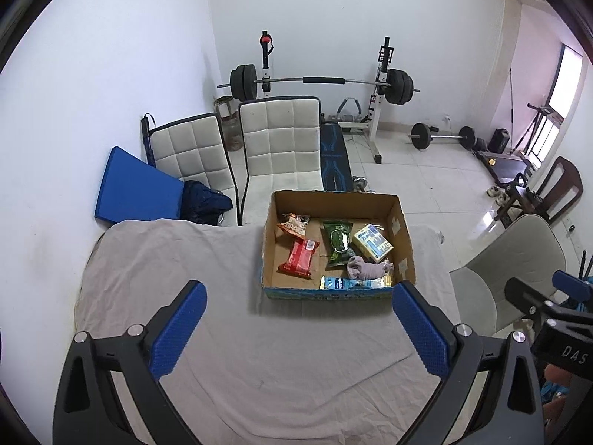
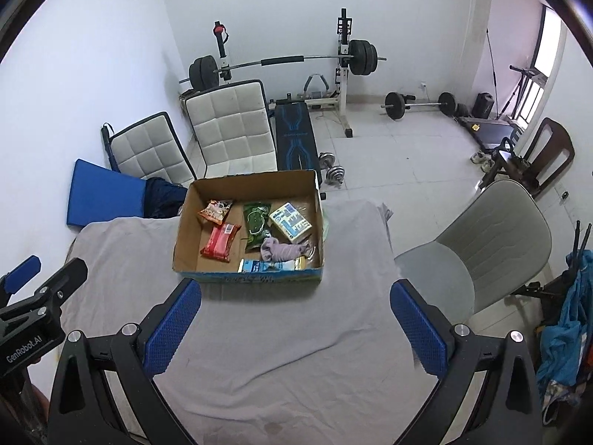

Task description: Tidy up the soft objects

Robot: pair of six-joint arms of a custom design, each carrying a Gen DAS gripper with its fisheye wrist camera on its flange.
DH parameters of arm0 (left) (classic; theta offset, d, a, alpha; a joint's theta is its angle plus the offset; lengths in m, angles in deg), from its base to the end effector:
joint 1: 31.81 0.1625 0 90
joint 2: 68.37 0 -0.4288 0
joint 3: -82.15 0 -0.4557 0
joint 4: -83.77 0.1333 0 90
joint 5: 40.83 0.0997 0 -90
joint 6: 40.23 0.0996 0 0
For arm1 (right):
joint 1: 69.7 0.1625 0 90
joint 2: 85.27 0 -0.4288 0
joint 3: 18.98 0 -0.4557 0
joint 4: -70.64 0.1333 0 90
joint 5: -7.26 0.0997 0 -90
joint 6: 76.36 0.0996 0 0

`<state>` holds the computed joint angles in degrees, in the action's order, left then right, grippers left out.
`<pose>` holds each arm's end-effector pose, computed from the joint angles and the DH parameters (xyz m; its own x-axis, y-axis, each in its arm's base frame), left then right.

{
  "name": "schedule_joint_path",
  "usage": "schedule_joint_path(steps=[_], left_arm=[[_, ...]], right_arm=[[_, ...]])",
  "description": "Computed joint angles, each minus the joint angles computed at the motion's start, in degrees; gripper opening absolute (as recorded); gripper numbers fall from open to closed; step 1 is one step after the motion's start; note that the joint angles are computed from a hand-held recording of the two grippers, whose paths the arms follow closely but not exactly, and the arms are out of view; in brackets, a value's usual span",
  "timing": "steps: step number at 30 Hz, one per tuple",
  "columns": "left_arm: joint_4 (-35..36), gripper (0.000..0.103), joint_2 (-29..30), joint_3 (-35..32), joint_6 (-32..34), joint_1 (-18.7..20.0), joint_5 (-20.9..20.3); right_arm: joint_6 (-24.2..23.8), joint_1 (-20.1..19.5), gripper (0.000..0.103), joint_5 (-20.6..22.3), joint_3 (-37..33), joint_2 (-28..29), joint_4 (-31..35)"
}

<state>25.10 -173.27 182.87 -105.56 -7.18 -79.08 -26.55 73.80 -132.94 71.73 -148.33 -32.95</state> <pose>-0.2798 -0.3610 0.5097 -0.7068 -0.0398 -0.7063 0.3992 0.8019 -0.4445 0.5797 -0.3583 0.2472 -0.7446 0.0371 0.6665 -0.3270 0.8502 -0.4125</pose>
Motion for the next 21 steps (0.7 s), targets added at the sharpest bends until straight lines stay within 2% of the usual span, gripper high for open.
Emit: schedule_joint_path(steps=[12,21], left_arm=[[-1.17,0.103,1.02,0.16,1.3,1.56,0.94],[-2.27,0.103,0.85,0.52,1.76,1.81,0.92]], right_arm=[[-0.87,-0.85,0.103,-1.3,-1.34,1.29,0.88],[1.14,-0.84,0.103,-3.71,-0.38,1.47,1.21]])
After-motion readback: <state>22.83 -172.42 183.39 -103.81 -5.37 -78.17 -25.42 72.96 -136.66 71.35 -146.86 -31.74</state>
